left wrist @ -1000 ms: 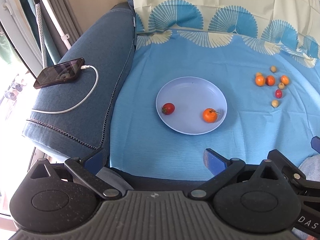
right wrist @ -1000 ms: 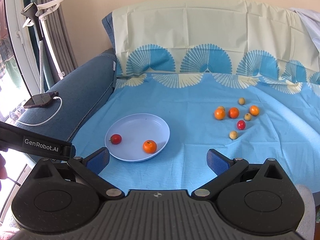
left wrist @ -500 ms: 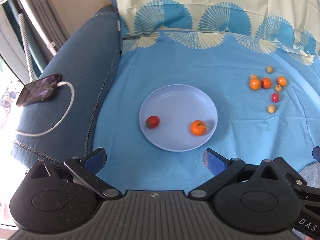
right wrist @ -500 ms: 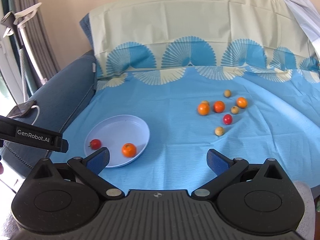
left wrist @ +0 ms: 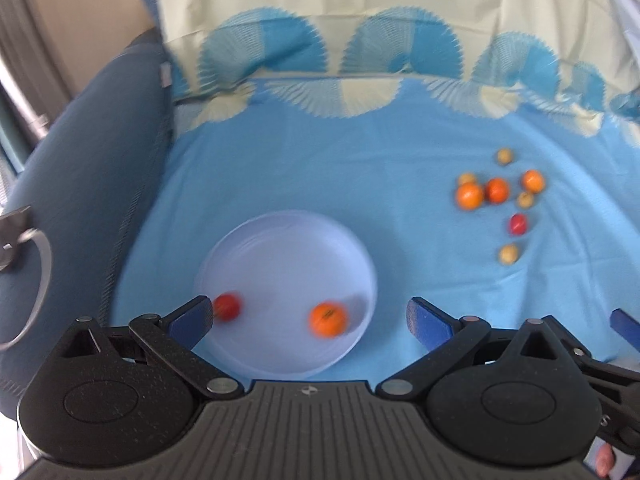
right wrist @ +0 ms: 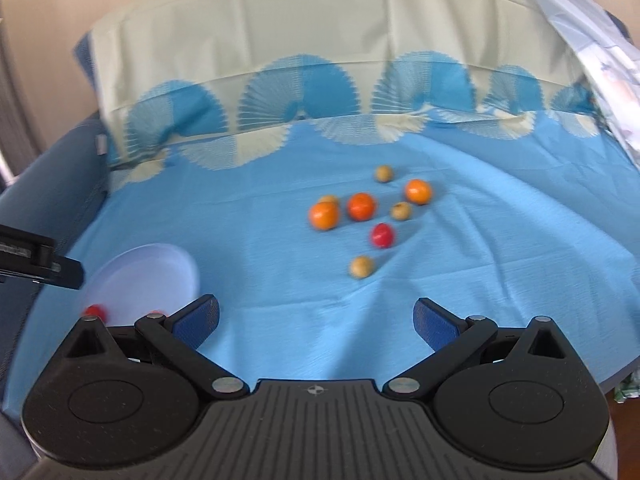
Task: Organize fruits
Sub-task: 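Grasp an orange with the left tool while the right tool grasps another orange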
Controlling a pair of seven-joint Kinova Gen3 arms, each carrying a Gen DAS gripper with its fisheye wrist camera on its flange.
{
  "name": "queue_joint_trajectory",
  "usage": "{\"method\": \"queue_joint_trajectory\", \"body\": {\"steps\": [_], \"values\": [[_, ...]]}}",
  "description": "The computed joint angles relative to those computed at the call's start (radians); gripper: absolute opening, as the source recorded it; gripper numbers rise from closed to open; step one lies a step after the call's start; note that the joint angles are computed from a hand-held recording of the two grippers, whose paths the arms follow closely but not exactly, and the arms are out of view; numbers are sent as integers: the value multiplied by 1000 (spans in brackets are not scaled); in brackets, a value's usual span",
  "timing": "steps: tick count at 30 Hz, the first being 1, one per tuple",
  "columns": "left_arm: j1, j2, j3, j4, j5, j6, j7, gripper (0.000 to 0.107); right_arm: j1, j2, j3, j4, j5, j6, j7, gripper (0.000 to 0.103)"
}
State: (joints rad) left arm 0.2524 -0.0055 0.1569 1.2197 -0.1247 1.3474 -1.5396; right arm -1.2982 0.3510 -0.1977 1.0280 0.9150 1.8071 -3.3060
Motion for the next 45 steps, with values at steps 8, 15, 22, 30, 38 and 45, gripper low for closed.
{"method": "queue_joint_trajectory", "body": {"steps": [8, 15, 22, 30, 38, 45], "values": [[113, 206, 21, -138, -7, 4, 42, 103, 103, -64, 26, 223, -22, -46, -63, 102], [231, 420, -10, -297, -24, -4, 51, 103, 278, -104, 13, 433, -17, -192, -70, 102], [321, 650, -63, -551, -16, 89, 76, 103, 476, -143, 83, 570, -42, -460, 19, 102], [331, 792, -102, -727, 18, 192, 80, 103, 654, -87, 65, 578, -59, -660, 168, 102], [332, 809, -95, -815, 40, 254, -1, 48, 585, -96, 94, 622, 19, -660, 130, 67], [353, 659, -109, -580, 9, 104, 7, 42, 570, -120, 73, 596, -4, -586, 126, 38]]}}
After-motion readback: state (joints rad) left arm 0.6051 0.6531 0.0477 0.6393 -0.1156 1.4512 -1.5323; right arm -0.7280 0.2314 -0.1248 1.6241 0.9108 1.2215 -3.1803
